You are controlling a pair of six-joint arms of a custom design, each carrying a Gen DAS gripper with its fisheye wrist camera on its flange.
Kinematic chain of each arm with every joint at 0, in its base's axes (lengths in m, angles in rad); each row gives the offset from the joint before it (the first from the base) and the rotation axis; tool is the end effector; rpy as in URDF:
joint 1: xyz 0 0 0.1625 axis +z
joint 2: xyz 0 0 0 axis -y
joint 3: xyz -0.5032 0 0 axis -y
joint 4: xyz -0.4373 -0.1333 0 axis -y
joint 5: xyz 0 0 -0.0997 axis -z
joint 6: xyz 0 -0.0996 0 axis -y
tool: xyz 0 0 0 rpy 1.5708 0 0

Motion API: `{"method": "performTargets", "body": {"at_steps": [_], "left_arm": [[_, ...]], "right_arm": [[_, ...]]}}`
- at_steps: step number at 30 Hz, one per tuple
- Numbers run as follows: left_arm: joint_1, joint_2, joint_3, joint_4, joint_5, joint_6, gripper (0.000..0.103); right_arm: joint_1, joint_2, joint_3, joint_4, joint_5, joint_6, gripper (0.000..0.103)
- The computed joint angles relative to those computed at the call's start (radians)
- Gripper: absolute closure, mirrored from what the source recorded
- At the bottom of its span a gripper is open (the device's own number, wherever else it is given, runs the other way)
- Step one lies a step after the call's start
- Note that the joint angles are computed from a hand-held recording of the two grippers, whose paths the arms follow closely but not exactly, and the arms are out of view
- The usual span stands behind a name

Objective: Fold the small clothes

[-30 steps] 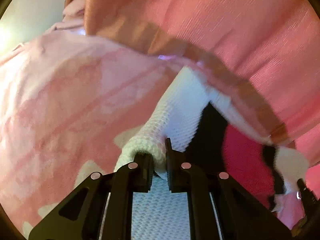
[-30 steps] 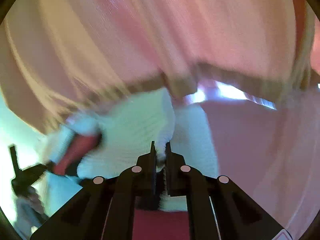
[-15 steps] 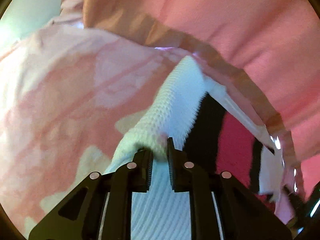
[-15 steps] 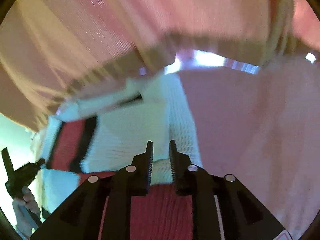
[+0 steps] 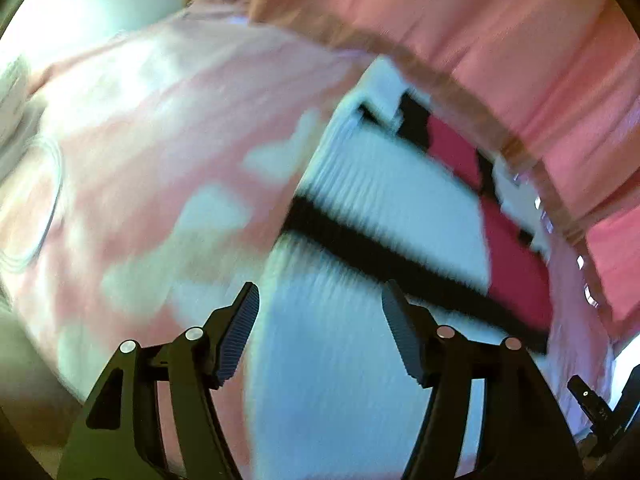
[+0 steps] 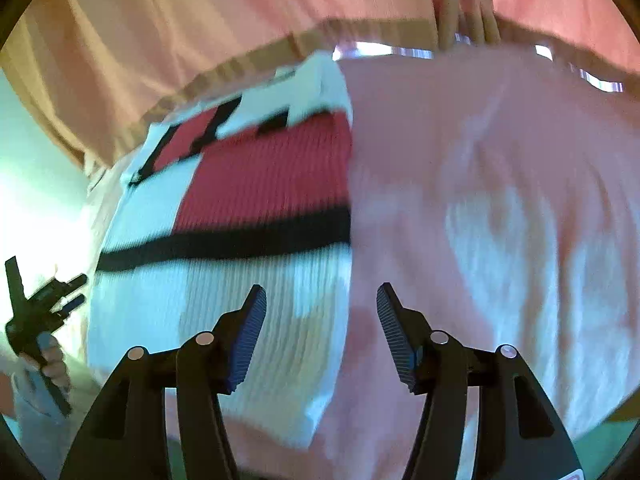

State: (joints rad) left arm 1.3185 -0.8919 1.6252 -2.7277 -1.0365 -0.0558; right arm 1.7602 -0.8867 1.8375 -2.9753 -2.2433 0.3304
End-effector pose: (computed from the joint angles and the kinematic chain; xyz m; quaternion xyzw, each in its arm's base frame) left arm -0.0133 -0.7887 0.2243 0.0373 0.9439 -0.2400 0.2239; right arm 0.2010 -0.6700 0.1702 -0.1388 -0.9123 0.2878 0.2561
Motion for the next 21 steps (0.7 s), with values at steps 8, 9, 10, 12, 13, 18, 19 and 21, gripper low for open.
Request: {"method": "performTargets", "body": {"at_steps": [8, 9, 10, 12, 13, 18, 19, 21], "left_arm": [[0.01, -0.075, 0.147, -0.04, -0.027, 0.014, 0.041], [0.008, -0.074, 0.151, -0.046, -0.025, 0.016, 0.041], [0.005, -0.07, 0.148, -0.049, -0.021, 0.019, 0.041], [0.004, -0.064, 0.142, -0.046, -0.028, 0.03, 0.045], [0.004, -0.061, 0.141, -0.046, -0.033, 0.03, 0.049], [0.002, -0.049, 0.124, -0.004, -0.042, 0.042, 0.094], [0.003, -0.049, 0.123, 0.0, -0.052, 0.042, 0.095], [-0.002, -0.054, 0.131, -0.009, -0.051, 0.062, 0.097]], "right_arm": [[-0.005, 0.014, 0.082, -0.047, 0.116, 0.078, 0.046], [-0.008, 0.017, 0.082, -0.052, 0.134, 0.078, 0.046], [-0.01, 0.021, 0.083, -0.06, 0.146, 0.081, 0.046], [-0.016, 0.033, 0.083, -0.079, 0.17, 0.098, 0.045], [-0.017, 0.041, 0.085, -0.101, 0.173, 0.105, 0.044], [-0.011, 0.058, 0.076, -0.115, 0.156, 0.081, 0.095], [-0.016, 0.056, 0.079, -0.115, 0.167, 0.095, 0.094], [-0.01, 0.054, 0.09, -0.151, 0.155, 0.09, 0.095]]}}
